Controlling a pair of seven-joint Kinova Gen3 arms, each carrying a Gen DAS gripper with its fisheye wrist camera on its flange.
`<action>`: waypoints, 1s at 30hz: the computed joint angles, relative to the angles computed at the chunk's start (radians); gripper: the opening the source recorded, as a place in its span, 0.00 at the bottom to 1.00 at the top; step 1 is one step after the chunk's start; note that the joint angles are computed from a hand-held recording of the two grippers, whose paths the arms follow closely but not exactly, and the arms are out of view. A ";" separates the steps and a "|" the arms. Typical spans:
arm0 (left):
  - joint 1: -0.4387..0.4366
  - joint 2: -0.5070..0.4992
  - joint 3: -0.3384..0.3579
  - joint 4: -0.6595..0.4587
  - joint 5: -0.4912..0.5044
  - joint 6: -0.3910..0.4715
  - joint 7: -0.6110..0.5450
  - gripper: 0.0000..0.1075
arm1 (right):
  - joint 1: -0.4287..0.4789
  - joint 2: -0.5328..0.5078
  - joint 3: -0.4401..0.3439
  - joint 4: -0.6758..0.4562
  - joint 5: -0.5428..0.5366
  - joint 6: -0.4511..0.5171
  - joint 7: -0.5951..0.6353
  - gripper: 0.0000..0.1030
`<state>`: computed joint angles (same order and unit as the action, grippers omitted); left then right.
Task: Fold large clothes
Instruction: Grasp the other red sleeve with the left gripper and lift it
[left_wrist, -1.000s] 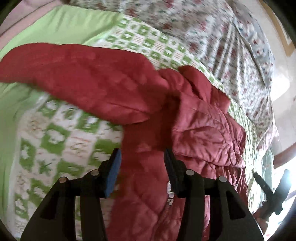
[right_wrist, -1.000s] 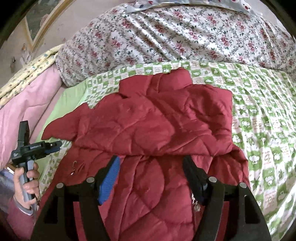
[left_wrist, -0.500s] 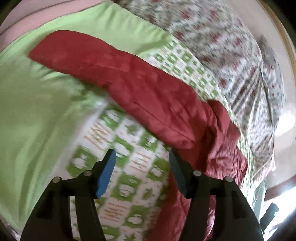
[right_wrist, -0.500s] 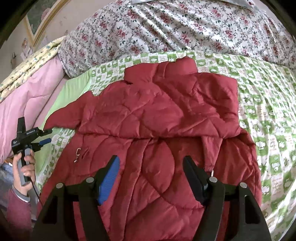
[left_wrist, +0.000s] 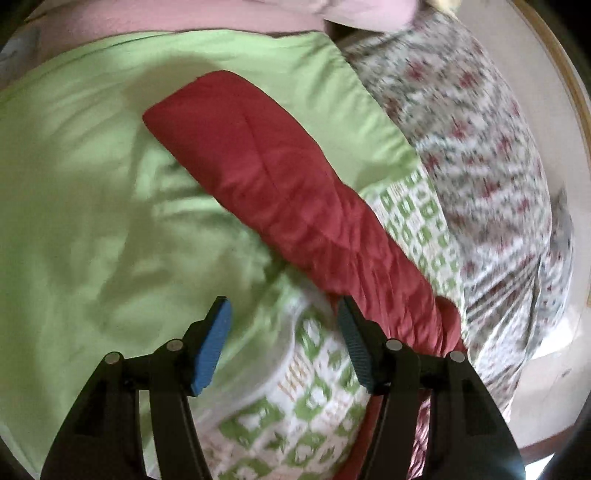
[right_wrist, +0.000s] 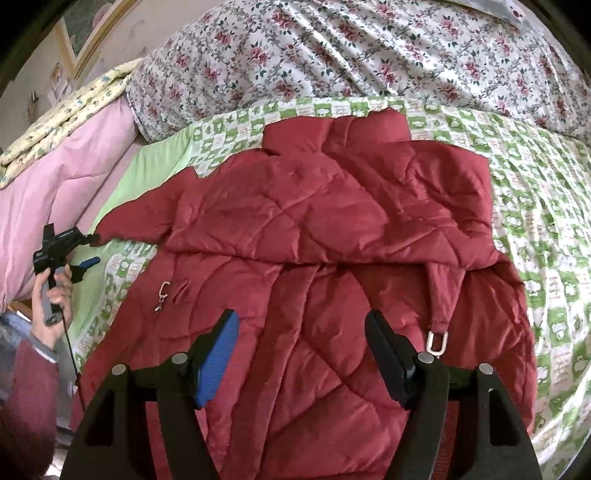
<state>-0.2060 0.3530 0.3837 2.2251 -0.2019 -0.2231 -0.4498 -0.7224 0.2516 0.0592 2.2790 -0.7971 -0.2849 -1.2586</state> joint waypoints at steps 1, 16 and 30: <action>-0.011 0.009 0.002 -0.002 -0.004 -0.011 0.004 0.54 | -0.002 0.003 0.000 -0.003 -0.003 0.002 0.002 0.70; -0.151 0.174 0.019 -0.111 -0.091 -0.085 0.078 0.57 | -0.033 0.037 0.032 -0.024 0.000 0.030 -0.020 0.70; 0.198 -0.064 -0.207 0.001 0.090 -0.227 -0.154 0.08 | 0.045 0.044 -0.031 0.004 0.176 -0.009 -0.186 0.70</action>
<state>-0.0077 0.2894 0.1765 2.2263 -0.1117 -0.4503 -0.6037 -0.6778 0.2961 0.0282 2.2830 -0.6210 -0.2943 -1.4448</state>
